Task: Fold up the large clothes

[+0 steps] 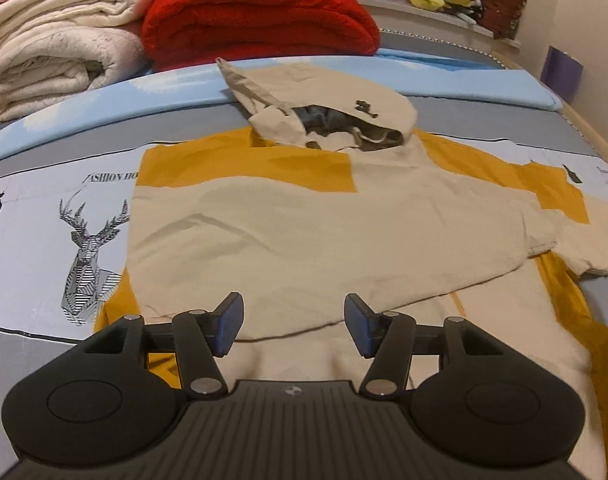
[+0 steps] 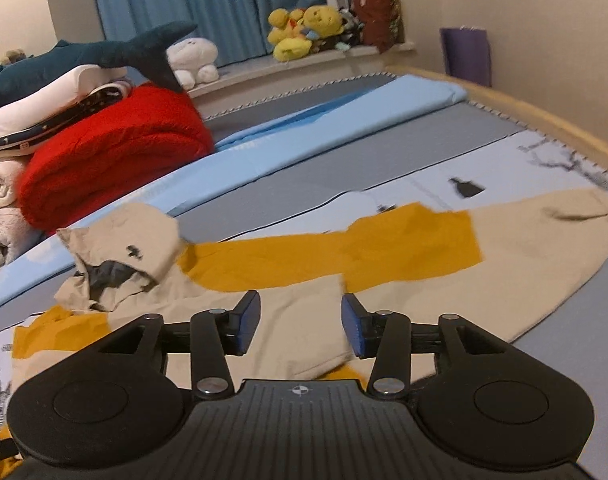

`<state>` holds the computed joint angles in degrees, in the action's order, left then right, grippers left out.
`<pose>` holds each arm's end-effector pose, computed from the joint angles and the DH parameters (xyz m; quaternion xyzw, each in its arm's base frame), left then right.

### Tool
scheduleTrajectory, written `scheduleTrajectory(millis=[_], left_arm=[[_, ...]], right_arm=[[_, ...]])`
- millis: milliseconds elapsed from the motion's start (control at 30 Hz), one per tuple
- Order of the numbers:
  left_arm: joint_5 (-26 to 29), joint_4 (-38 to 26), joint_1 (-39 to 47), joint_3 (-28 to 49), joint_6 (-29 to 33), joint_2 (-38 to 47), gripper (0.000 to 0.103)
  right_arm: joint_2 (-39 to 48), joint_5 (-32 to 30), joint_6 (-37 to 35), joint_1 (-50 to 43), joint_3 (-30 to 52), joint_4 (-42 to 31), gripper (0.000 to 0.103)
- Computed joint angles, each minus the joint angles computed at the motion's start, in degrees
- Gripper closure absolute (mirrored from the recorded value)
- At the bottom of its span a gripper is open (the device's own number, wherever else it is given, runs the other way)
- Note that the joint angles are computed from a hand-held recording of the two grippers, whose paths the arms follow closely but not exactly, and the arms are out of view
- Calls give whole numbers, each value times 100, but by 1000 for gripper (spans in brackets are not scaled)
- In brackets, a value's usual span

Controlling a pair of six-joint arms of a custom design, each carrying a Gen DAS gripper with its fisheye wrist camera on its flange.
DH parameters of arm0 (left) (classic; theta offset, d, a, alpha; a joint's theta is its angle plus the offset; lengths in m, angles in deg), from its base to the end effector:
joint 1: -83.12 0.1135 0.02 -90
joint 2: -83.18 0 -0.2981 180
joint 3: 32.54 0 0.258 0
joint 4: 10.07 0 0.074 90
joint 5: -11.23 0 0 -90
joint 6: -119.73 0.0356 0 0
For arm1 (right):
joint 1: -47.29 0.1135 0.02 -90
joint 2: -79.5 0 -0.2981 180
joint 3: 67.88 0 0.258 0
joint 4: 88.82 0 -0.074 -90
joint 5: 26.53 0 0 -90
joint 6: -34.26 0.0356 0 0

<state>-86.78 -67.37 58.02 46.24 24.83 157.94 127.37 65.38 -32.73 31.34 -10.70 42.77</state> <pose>0.2415 -0.1076 0.3316 0.1444 0.9360 -0.0173 0.3207 0.1532 -0.0450 0.3072 0.3078 0.8488 0.0114 0.4298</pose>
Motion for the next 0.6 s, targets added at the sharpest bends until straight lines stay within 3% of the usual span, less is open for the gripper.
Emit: scheduleTrajectory(millis=[367,600], left_arm=[[-162,116,-426,-99,-81,96,41],[-141,190,-437,-76,-72,223,41]], right_arm=[[-162,-1623,-1591,-2720,-66,-260,53],[274,-2120,-1901,-3804,-42,-118,53]])
